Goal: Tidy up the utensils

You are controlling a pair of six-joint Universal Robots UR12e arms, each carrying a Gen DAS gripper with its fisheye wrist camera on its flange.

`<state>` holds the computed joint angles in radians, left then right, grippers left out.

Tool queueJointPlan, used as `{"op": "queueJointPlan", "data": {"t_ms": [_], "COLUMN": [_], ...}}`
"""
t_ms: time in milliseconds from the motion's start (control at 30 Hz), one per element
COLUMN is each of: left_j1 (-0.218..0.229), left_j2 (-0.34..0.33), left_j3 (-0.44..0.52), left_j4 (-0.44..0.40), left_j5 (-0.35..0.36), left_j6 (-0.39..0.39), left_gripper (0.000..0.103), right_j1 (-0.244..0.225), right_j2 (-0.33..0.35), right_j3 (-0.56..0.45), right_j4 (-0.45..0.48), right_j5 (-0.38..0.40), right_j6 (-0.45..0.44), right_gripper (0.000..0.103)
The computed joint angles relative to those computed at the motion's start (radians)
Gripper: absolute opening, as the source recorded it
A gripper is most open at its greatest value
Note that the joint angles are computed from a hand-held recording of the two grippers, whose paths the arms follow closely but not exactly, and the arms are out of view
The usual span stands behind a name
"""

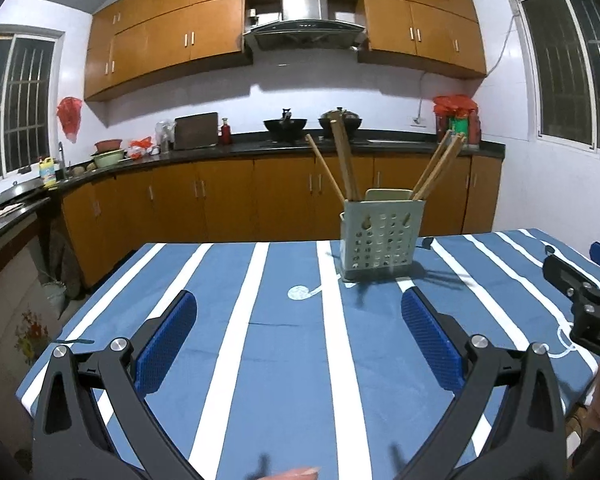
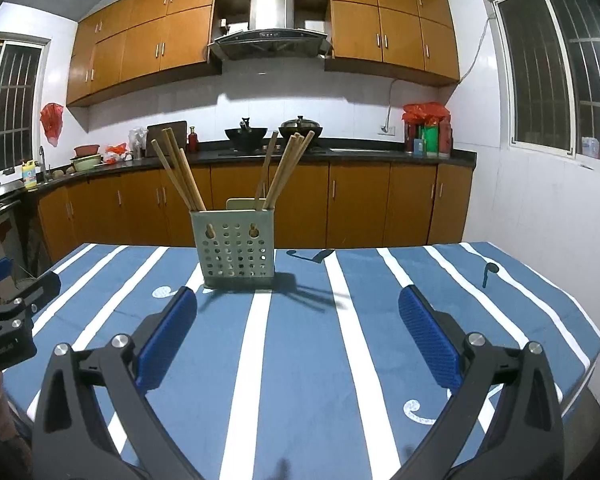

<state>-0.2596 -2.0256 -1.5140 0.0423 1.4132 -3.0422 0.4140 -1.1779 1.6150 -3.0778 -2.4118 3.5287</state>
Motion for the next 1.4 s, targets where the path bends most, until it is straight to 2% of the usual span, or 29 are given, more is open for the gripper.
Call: {"op": "queueJointPlan", "data": {"t_ms": [567, 1400], "left_j1": [0.002, -0.002], "left_j2": [0.000, -0.002], "left_j3": [0.006, 0.005], "left_j4": [-0.040, -0.042], "left_j5": [-0.006, -0.008], "left_j6": [-0.007, -0.004], "left_gripper": [0.101, 0.101], "right_j1": [-0.006, -0.010], "right_j2": [-0.005, -0.006], "right_j3": [0.005, 0.012], "right_j4": [0.034, 0.050], "right_j5": [0.017, 0.027], "right_j6": [0.034, 0.070], "right_gripper": [0.099, 0.099]}}
